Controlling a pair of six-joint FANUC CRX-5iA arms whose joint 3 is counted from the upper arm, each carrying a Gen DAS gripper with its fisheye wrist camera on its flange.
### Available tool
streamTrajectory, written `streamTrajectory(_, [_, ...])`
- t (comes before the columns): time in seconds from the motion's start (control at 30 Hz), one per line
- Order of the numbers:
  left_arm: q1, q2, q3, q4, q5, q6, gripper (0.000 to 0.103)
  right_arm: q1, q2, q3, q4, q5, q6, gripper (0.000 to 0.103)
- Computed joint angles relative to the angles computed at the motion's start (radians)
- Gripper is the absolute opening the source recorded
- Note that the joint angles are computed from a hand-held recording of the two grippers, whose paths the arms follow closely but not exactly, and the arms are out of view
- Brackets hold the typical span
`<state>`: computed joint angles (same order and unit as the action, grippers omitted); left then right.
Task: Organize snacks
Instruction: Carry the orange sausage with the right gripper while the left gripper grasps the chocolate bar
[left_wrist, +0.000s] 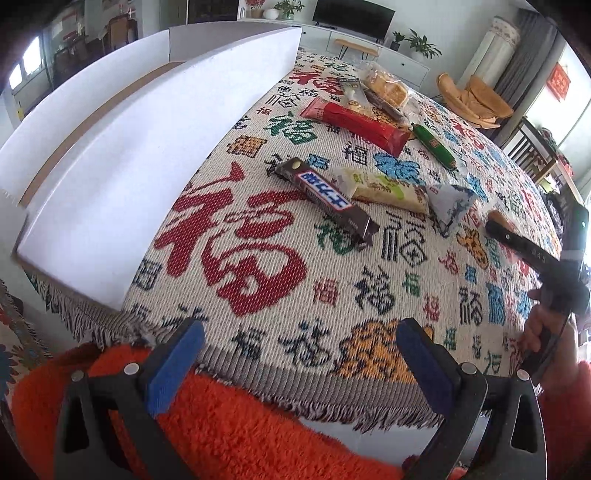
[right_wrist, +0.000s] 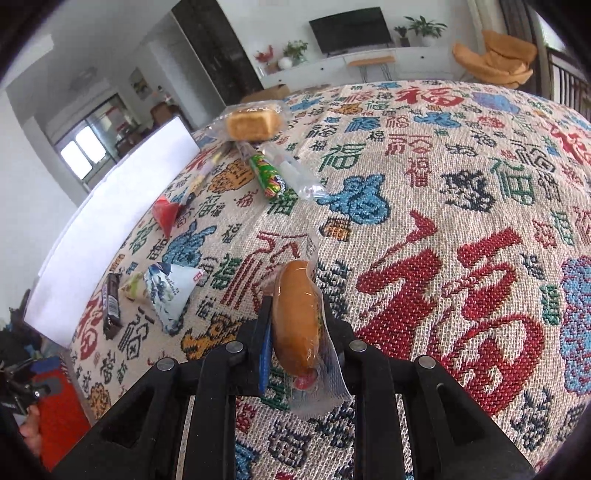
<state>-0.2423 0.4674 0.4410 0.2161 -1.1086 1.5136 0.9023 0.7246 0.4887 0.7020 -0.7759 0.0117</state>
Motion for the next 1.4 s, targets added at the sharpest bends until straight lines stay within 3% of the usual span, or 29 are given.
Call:
streamTrajectory(0.1, [-0.017,0.121,0.189,-0.017,-0.064,0.112,0.103,-0.015,-0.038,-0.086,0.041,0.091,-0.092,0.023])
streamTrajectory(0.23, [-0.057,0.319,0.524,-0.133,-0.189,0.311,0.103,-0.026,-0.061,-0.141,0.077,0.154,-0.163,0.022])
streamTrajectory(0.33, [-0.093,0.445,0.746,-0.248,-0.325,0.325,0.103,-0.027,-0.062,-0.144,0.079,0.156,-0.165,0.022])
streamTrajectory(0.4, [-0.096,0.444,0.735,-0.275,-0.342,0.281,0.103,-0.027,-0.063,-0.146,0.082,0.162,-0.172,0.022])
streamTrajectory(0.47, [-0.093,0.386,0.637,-0.299,-0.289,0.254,0.103,-0.029,-0.067,-0.156,0.09,0.173,-0.184,0.022])
streamTrajectory(0.67, [-0.059,0.323,0.523,-0.273,-0.261,0.218,0.103,-0.033,-0.071,-0.171,0.114,0.188,-0.224,0.022])
streamTrajectory(0.83, [-0.068,0.278,0.436,-0.303,-0.162,0.265,0.103,-0.033,-0.071,-0.171,0.114,0.188,-0.224,0.022])
streamTrajectory(0.97, [-0.065,0.318,0.512,-0.29,-0.229,0.23,0.103,-0.021,-0.057,-0.134,0.095,0.127,-0.18,0.024])
streamTrajectory(1.03, [-0.063,0.304,0.482,-0.26,-0.189,0.168,0.093,-0.006,-0.029,-0.061,0.043,0.049,-0.073,0.028])
streamTrajectory(1.1, [-0.065,0.279,0.432,-0.236,-0.119,0.113,0.066,0.008,0.005,0.023,-0.006,-0.036,0.04,0.038])
streamTrajectory(1.13, [-0.064,0.263,0.401,-0.221,-0.089,0.093,0.061,0.012,0.017,0.056,-0.033,-0.068,0.09,0.04])
streamTrajectory(1.2, [-0.06,0.237,0.35,-0.189,-0.04,0.065,0.032,0.016,0.028,0.103,-0.093,-0.107,0.169,0.041])
streamTrajectory(1.23, [-0.054,0.225,0.323,-0.163,-0.019,0.049,0.024,0.016,0.029,0.119,-0.12,-0.122,0.201,0.042])
streamTrajectory(1.27, [-0.046,0.218,0.303,-0.131,-0.005,0.033,0.017,0.016,0.025,0.125,-0.14,-0.13,0.223,0.045])
streamTrajectory(1.4, [-0.011,0.199,0.224,0.011,0.05,-0.032,0.017,0.011,-0.022,0.087,-0.185,-0.088,0.239,0.056])
